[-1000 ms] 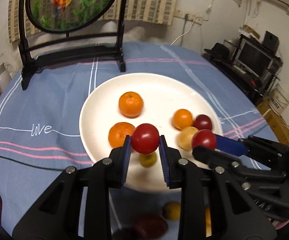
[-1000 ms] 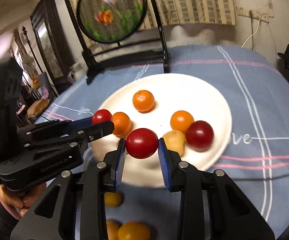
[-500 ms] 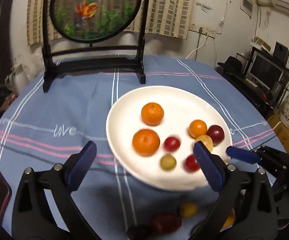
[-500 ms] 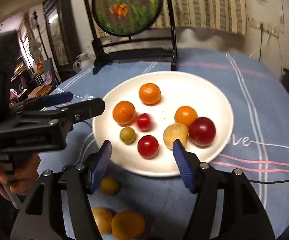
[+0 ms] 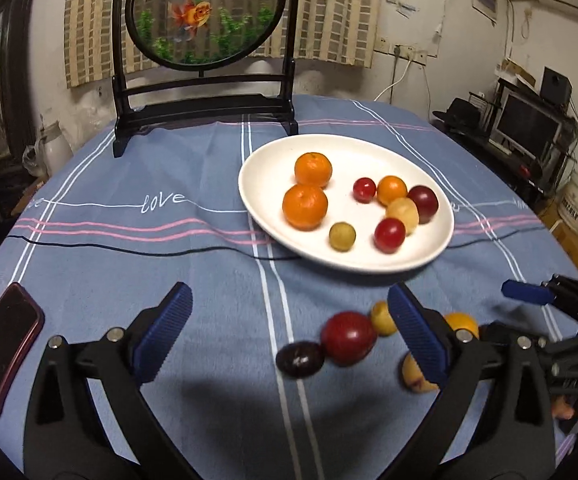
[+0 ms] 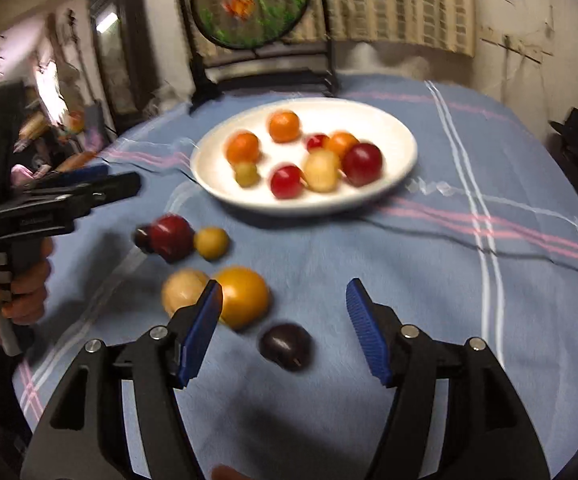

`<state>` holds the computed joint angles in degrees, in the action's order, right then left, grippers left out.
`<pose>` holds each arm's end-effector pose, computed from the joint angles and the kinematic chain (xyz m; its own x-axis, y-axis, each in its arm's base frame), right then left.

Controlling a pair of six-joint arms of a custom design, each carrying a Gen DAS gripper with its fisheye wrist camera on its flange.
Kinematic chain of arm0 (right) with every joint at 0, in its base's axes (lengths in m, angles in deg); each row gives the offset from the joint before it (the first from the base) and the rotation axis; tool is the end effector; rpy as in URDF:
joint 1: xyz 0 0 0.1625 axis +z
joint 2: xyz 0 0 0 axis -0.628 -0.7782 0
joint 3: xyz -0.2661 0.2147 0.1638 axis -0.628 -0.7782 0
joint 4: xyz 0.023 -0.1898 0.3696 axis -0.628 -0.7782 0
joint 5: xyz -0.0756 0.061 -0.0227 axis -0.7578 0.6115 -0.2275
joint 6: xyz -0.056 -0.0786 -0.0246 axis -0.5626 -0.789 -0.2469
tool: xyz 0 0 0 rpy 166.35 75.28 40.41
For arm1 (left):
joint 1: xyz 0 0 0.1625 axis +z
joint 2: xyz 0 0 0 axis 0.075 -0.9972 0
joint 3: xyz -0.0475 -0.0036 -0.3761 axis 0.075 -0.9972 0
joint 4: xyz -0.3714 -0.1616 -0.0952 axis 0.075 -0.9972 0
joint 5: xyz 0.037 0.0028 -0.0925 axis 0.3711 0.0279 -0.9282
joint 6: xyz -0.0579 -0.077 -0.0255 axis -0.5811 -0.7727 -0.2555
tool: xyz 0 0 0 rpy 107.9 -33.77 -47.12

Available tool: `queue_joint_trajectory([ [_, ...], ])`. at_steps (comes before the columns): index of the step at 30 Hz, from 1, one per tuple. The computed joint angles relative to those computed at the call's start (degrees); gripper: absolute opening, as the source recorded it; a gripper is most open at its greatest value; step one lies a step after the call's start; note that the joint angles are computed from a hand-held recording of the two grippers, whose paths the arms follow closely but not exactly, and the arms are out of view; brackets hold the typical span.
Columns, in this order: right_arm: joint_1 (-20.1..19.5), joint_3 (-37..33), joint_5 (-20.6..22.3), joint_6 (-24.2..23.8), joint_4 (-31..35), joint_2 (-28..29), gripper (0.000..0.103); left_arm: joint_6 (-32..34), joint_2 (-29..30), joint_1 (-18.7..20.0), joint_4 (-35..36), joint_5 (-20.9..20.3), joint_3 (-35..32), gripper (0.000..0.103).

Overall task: Organize fruits
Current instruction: 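Grasp the beige round fruit with the left tool while the right tool grasps a dark plum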

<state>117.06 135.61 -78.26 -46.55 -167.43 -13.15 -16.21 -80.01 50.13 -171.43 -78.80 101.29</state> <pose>-0.0425 -0.8272 0.2852 -0.6808 -0.5666 0.4642 -0.7151 0.6512 -0.2540 -0.2993 -0.7874 -0.0669 -0.7435 -0.0441 -0.6672 0.4912 0.6411 -0.5897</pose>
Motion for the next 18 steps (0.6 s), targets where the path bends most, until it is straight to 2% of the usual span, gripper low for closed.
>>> queue_joint_trajectory([
  [1,-0.1,-0.2,-0.3,1.0,-0.4,0.1,0.065,-0.1,-0.4,-0.1,-0.6,0.2,1.1,0.1],
  [4,0.1,-4.5,-1.5,2.2,6.3,1.6,0.065,-1.0,-2.2,-0.3,-1.3,-0.4,4.7,0.1],
  [5,0.2,-4.5,-2.1,1.9,6.5,1.7,0.065,-0.8,-2.6,-0.2,-1.9,-0.9,5.5,0.1],
  [8,0.7,-3.0,-5.4,-0.5,5.0,1.6,0.065,-0.1,-3.9,-0.3,-4.1,-2.4,7.9,0.1],
  [12,1.1,0.0,-8.9,-3.5,2.6,0.8,0.065,1.5,-3.2,-0.7,-5.0,-0.9,7.6,0.1],
  [15,1.1,0.2,-9.3,-3.6,2.2,0.8,0.065,2.5,-2.7,-0.8,-4.7,-0.4,7.0,0.1],
  [16,1.1,0.1,-9.2,-3.5,2.1,0.9,0.064,2.9,-2.6,-0.9,-4.9,-0.4,6.9,0.1],
  [18,1.1,-0.2,-9.7,-3.2,1.7,1.2,0.051,3.6,-2.3,-1.0,-5.1,-0.2,6.6,0.1],
])
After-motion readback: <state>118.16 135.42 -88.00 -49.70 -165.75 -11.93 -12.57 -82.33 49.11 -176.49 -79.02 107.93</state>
